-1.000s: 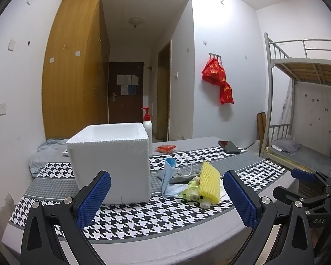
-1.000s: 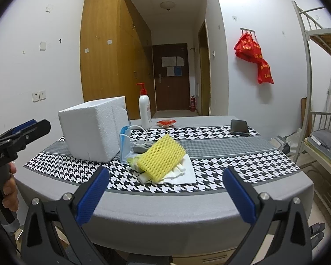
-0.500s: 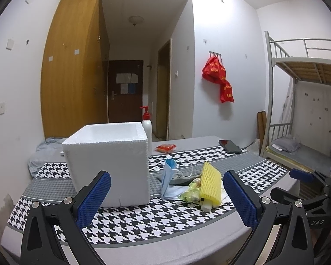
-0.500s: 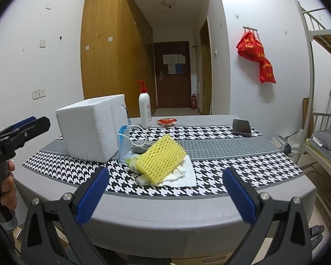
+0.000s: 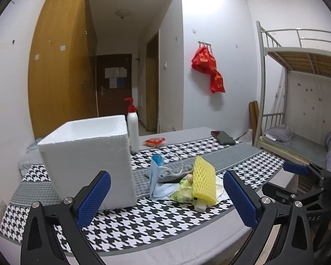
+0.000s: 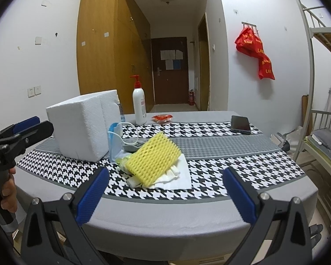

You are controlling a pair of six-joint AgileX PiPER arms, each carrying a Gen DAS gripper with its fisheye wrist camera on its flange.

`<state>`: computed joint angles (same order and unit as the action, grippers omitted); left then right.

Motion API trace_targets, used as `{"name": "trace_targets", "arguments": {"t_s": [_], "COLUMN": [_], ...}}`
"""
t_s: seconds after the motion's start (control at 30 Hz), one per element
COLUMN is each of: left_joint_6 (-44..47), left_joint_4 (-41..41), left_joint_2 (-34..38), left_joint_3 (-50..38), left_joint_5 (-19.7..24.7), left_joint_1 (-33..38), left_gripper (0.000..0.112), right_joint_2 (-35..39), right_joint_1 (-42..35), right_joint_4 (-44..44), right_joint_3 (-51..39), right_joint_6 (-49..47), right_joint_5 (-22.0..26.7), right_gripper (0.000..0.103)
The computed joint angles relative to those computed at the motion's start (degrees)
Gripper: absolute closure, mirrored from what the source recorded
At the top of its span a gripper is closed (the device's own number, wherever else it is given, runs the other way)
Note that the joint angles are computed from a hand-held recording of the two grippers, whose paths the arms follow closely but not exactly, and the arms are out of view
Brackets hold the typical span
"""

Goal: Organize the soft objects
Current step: 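Grasp the blue face mask with the left gripper while the right gripper grasps the yellow foam net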

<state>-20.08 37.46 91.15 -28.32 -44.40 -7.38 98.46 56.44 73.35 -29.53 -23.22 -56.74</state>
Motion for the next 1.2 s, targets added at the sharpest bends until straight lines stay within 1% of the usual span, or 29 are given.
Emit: {"name": "trace_targets", "arguments": {"t_s": [0.1, 0.43, 0.57, 0.7, 0.73, 0.8, 0.97, 1.03, 1.07, 1.17, 1.2], "left_joint_6": [-1.0, 3.4, 3.8, 8.5, 7.8, 5.5, 6.2, 5.5, 5.4, 7.2, 4.8], "left_joint_4": [0.1, -6.1, -7.5, -14.9, -14.5, -11.8, -12.4, -12.6, -12.8, -15.2, -13.3], "left_joint_2": [2.2, 9.9, 12.8, 15.3, 16.1, 17.3, 19.6, 20.9, 21.4, 23.1, 23.6], "left_joint_3": [-2.6, -10.4, -14.2, -17.5, -18.7, -20.4, -23.4, -25.5, -26.5, -29.2, -30.4], "left_joint_5": [1.9, 7.8, 11.0, 14.2, 15.4, 16.8, 18.8, 20.6, 21.5, 24.2, 25.5], "left_joint_1": [-1.6, -7.5, -8.8, -10.3, -10.5, -10.6, -11.8, -11.8, -11.9, -12.0, -11.7], "left_gripper": [0.01, 0.01, 0.01, 0.011, 0.012, 0.015, 0.021, 0.025, 0.029, 0.036, 0.041], "right_joint_2": [0.5, 2.9, 4.0, 4.6, 4.8, 5.4, 7.2, 7.7, 7.9, 8.3, 8.4], "right_joint_1": [-1.7, -8.2, -10.6, -12.4, -12.9, -14.0, -16.1, -16.8, -17.1, -18.2, -18.5], "right_joint_4": [-0.9, -7.5, -10.5, -12.7, -13.5, -14.8, -17.8, -18.9, -19.4, -20.4, -20.9], "right_joint_3": [0.1, 0.6, 0.1, -0.3, -0.4, -0.9, -2.0, -2.3, -2.5, -3.1, -3.3], "right_joint_6": [0.7, 5.4, 7.0, 8.0, 8.4, 8.9, 10.1, 10.7, 10.9, 11.0, 11.1], "right_joint_5": [0.8, 4.4, 6.0, 6.9, 7.1, 7.9, 9.1, 9.6, 9.9, 10.6, 10.9], "right_gripper": [0.0, 0.0, 0.0, 0.0, 0.0, 0.0, 0.0, 0.0, 0.0, 0.0, 0.0]}}
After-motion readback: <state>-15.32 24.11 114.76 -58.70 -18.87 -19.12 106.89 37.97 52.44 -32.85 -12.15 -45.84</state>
